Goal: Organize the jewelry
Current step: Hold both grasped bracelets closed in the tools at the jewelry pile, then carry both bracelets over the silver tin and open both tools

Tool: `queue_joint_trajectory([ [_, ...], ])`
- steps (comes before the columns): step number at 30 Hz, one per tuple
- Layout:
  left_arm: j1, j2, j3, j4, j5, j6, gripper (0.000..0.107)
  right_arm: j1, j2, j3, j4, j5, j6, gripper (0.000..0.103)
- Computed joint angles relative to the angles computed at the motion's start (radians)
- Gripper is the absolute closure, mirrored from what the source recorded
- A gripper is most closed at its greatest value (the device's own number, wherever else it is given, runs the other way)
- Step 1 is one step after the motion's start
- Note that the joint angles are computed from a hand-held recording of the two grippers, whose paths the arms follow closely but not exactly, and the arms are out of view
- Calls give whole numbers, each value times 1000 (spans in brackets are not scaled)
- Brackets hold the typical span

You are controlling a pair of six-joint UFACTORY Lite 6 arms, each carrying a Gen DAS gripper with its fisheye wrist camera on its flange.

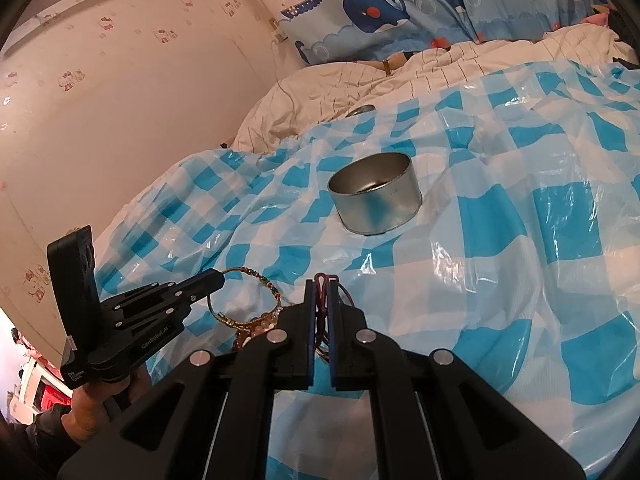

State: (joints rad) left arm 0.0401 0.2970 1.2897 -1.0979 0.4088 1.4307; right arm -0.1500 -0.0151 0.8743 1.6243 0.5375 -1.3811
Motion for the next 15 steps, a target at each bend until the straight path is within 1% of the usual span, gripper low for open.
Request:
queue_joint_trajectory([
  [6,138,85,140,-6,184,30,104,-10,24,32,28,26,-14,97],
  [9,175,79,154,-6,255,37,104,-18,51,64,45,35,-18,97],
  [12,247,156,271,11,378,19,104,-23,83,100,62,43,-20,97],
  [14,265,150,272,-2,415,35,104,-23,98,121,72,40,-23,97],
  [15,288,183,321,-12,448,46,104,-23,108,136,78,39,-24,97],
])
